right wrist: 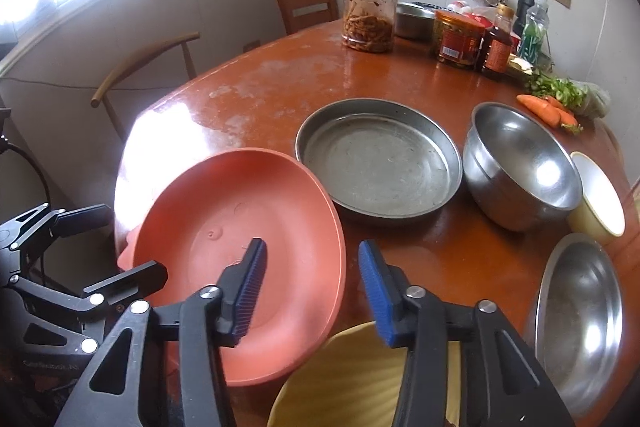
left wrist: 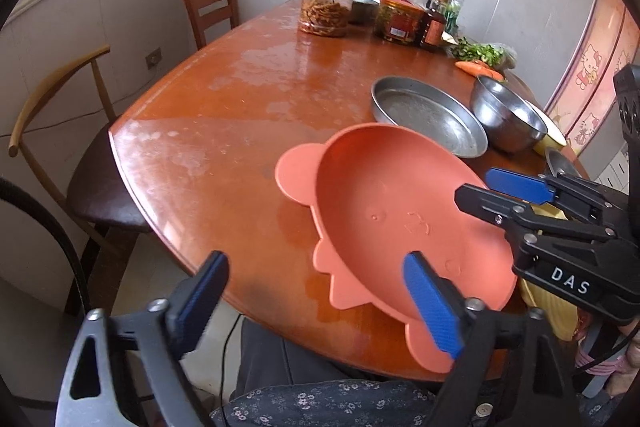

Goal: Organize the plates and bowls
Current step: 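Grasp the rim of the salmon-orange footed plate with the left tool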

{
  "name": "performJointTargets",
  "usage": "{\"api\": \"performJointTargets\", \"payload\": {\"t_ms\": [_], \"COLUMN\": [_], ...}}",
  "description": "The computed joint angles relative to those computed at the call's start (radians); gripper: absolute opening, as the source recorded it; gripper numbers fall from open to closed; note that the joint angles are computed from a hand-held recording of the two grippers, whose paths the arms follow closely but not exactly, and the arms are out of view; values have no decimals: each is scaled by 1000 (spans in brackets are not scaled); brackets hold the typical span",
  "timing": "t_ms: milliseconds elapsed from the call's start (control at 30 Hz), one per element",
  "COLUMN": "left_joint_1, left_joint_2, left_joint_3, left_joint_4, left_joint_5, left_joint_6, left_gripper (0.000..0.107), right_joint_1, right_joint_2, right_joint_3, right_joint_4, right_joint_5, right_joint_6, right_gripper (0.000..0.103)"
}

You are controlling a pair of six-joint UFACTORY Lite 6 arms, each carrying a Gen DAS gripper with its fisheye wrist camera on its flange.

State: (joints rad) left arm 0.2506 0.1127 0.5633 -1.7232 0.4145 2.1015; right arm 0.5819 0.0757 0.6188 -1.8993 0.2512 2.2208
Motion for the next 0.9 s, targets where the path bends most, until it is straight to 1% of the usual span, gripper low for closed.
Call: {"api": "performJointTargets", "payload": {"t_ms": [33,67,100,167,233,300,333,367,400,467,500,633,700,833,900], "left_joint_1": [-7,-17,-19,-12,5,22,28,35,41,57,66,104,119,112,102], "left_joint_2": [17,8,11,24,39,59,69,79,90,120,133,196,228,303,347], "left_joint_3": [8,1,3,15,27,48,58,70,81,118,136,249,312,430,487], "left_joint_4": [-3,-47,-49,-21,12,47,59,65,68,83,92,134,153,176,222], "left_joint_5": [-5,-18,-21,3,31,57,67,70,74,74,77,79,76,47,42], "left_joint_6": [-4,34,35,2,-25,-56,-66,-70,-70,-82,-90,-147,-176,-219,-274], "left_gripper": [73,71,63,58,43,36,33,33,32,31,30,29,29,29,29], "right_joint_1": [-7,-15,-24,-31,-37,-43,-46,-41,-27,-1,3,17,30,44,44], "right_joint_2": [3,11,24,40,42,41,42,43,50,80,89,150,189,288,327], "right_joint_3": [1,6,13,20,18,17,21,26,37,76,90,179,236,363,402], "right_joint_4": [-10,-17,-36,-57,-89,-149,-174,-191,-167,-42,-25,20,84,198,215], "right_joint_5": [-7,-17,-26,-28,-29,-43,-54,-61,-55,-31,-31,-41,-38,-25,-16], "right_joint_6": [2,0,14,32,65,119,145,170,153,50,41,23,-35,-128,-135], "right_gripper": [39,37,34,29,25,21,21,21,21,21,21,21,21,21,21]}}
